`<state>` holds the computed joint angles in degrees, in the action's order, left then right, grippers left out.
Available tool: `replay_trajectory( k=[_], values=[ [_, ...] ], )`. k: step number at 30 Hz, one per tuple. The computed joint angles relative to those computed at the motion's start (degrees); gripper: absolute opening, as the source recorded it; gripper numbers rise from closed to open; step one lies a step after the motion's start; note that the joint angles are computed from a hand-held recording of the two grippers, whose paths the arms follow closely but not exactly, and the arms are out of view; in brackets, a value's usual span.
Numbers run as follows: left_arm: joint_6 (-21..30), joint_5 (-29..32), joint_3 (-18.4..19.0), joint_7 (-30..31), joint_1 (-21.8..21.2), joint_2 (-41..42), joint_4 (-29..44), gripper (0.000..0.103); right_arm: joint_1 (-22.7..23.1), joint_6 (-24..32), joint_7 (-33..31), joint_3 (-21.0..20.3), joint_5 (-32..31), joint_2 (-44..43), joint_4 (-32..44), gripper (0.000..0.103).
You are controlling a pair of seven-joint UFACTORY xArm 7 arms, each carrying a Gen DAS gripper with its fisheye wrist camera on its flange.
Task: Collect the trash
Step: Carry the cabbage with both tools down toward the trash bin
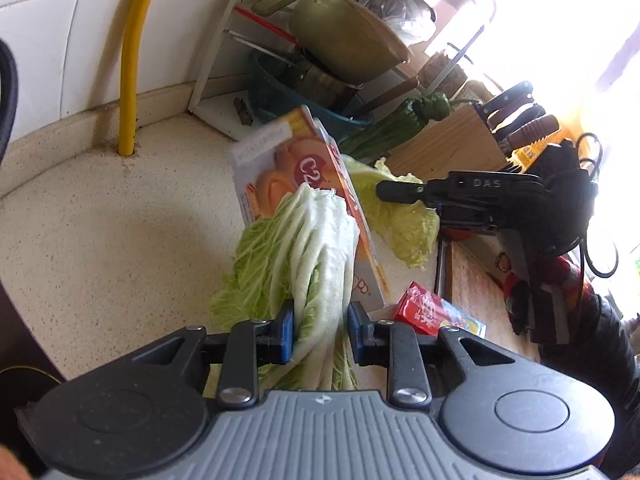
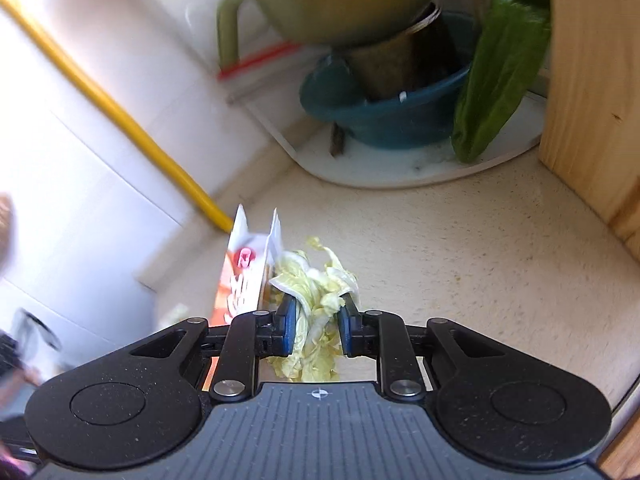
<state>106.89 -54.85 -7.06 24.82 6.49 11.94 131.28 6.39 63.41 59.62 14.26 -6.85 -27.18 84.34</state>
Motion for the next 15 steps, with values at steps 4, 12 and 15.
replay_trajectory(
  k=[4,12,15],
  values=[
    [-0.98,-2.12,0.13,-0.01,0.60,-0.56,-0.34,0.024,-1.10,-7.73,4.63,-0.24,0.93,-4.87,-4.63,0.028],
    [-2.90,-6.25,-0.04,-2.52,1.45,-0.53,-0.46,0.024,-5.54,-7.76,8.90,1.53,-1.69,-8.51,-4.99,0.028],
    [-3.33,-7.19,-0.01,-2.86,1.83,-0.89,-0.22,0.024,-6.04,-9.20,10.35,1.96,-1.32,-10.33,-6.52,0.028]
  ],
)
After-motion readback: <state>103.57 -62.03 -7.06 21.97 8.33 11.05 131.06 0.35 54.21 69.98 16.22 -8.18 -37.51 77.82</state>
